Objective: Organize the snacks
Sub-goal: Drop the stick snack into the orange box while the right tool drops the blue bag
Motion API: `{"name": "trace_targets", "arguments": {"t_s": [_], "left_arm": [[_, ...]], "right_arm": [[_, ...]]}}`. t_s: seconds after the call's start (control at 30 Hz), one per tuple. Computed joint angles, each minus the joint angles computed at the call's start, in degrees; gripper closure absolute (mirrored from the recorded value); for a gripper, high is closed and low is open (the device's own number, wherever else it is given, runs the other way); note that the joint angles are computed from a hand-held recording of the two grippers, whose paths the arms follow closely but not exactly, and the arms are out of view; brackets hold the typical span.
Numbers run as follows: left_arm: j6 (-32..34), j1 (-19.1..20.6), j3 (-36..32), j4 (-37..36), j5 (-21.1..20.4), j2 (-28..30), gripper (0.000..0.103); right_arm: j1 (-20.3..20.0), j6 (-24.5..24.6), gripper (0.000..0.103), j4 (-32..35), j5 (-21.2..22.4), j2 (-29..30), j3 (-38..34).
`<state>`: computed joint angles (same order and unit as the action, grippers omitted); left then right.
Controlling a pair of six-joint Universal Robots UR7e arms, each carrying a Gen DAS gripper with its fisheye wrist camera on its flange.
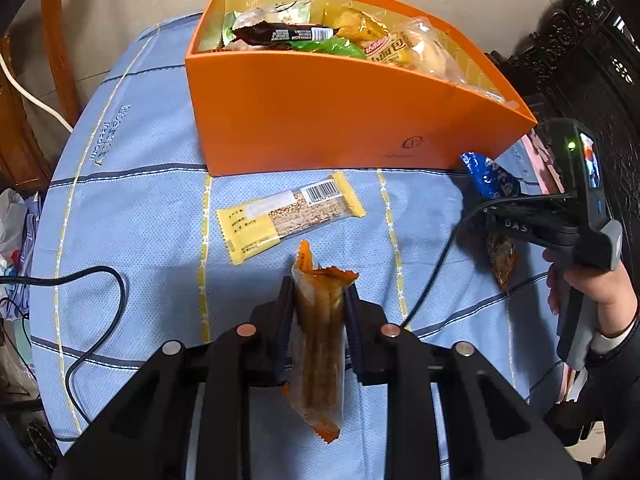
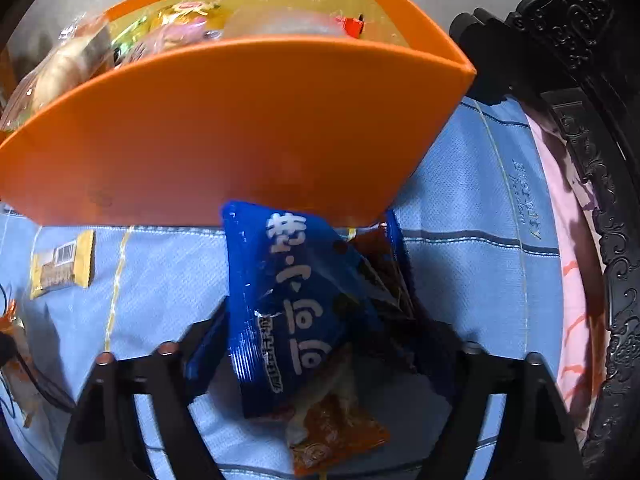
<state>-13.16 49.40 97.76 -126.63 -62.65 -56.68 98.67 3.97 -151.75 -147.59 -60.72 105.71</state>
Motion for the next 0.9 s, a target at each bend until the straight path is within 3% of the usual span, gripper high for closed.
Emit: {"name": "trace_targets", "arguments": {"t_s": [0.1,0.27,0.5,0.63,0.9], "left_arm": [[-0.38,0.07,0.07,0.81,0.06,-0.25,0.08],[0.2,-0.22,0.37,0.35,0.34,-1.06,0.08],[1.92,-2.46,-1.63,-1.47,-0.2,-0.76,0.08],[4.96,-3.76,-4.79,-4.02,-1.25,-0.37,0.081],[10.0,-4.04,-18.65,-6.64,-0.86,7.02,0.081]], "right_arm": [[0.08,-1.22,0.047,-3.08,2.91,-2.76,2.5],[3.66,-2.22,0.047,-7.56,6.51,-7.66,7.52],[8.46,-3.91,0.047,-9.04,11.42,-10.13,9.56],[11.54,-6.22,0.047,-12.43,12.63,-10.28,7.27],[12.33,-19.57,0.046,-19.21,11.92,-4.04,-5.14]]}}
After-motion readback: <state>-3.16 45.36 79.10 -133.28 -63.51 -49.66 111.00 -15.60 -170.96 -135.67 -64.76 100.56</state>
